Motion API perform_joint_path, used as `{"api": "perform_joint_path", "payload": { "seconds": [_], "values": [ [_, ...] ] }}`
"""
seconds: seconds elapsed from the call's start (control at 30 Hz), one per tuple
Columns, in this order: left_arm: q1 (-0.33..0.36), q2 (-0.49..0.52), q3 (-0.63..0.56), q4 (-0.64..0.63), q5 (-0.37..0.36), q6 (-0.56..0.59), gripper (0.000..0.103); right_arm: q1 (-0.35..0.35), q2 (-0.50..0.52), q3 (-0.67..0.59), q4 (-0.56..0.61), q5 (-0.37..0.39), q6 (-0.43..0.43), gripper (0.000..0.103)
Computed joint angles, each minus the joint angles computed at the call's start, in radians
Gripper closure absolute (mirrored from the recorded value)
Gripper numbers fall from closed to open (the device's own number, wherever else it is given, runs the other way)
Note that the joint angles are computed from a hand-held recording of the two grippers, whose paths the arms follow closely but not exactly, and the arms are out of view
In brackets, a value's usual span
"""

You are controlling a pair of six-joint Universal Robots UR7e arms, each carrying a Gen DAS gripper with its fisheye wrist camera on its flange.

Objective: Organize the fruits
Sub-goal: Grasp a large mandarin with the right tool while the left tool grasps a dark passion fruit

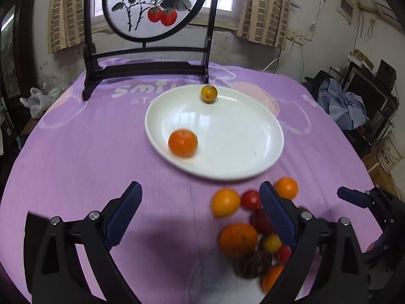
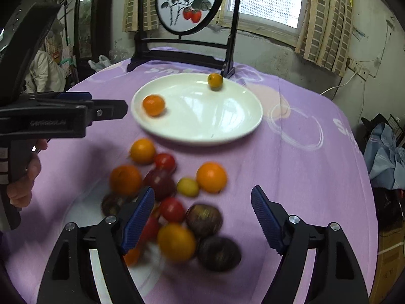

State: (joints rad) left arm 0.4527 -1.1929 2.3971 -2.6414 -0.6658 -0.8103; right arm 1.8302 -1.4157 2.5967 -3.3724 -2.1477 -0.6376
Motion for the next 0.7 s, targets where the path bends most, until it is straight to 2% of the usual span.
{"api": "perform_joint_path", "payload": {
  "seconds": [0.1, 0.17, 0.33, 0.53, 0.57, 0.63, 0.67, 0.7],
  "values": [
    [-0.028, -0.025, 0.037, 0.058, -0.037, -0.059, 0.011, 0.020, -0.057, 0.059, 0.065, 0.012, 0.030, 0.024],
    [-0.039, -0.032, 0.054, 0.078, -0.064, -0.075, 0.011, 0.038, -0.060, 0.085, 0.091, 0.001, 0.043, 0.024],
    [-0.071, -0.050, 0.090, 0.186, -0.032, -0.170, 0.005, 0.095, 0.069, 0.112, 0.015, -0.069, 0.092, 0.024],
    [-0.017, -0.068, 0.088, 0.214, -0.040, -0.165, 0.005, 0.114, 0.184, 0.076, -0.030, -0.110, 0.148, 0.024],
    [-0.009, -0.076, 0.091, 0.192, -0.052, -0.151, 0.005, 0.113, 0.196, 0.071, -0.044, -0.111, 0.153, 0.026],
    [0.003, -0.085, 0.096, 0.161, -0.070, -0.132, 0.005, 0.104, 0.218, 0.059, -0.059, -0.111, 0.173, 0.048],
    [0.007, -0.084, 0.094, 0.166, -0.073, -0.133, 0.005, 0.088, 0.200, 0.057, -0.031, -0.082, 0.194, 0.057],
    [0.009, -0.080, 0.091, 0.171, -0.073, -0.135, 0.005, 0.082, 0.196, 0.057, -0.030, -0.074, 0.195, 0.057]
  ]
}}
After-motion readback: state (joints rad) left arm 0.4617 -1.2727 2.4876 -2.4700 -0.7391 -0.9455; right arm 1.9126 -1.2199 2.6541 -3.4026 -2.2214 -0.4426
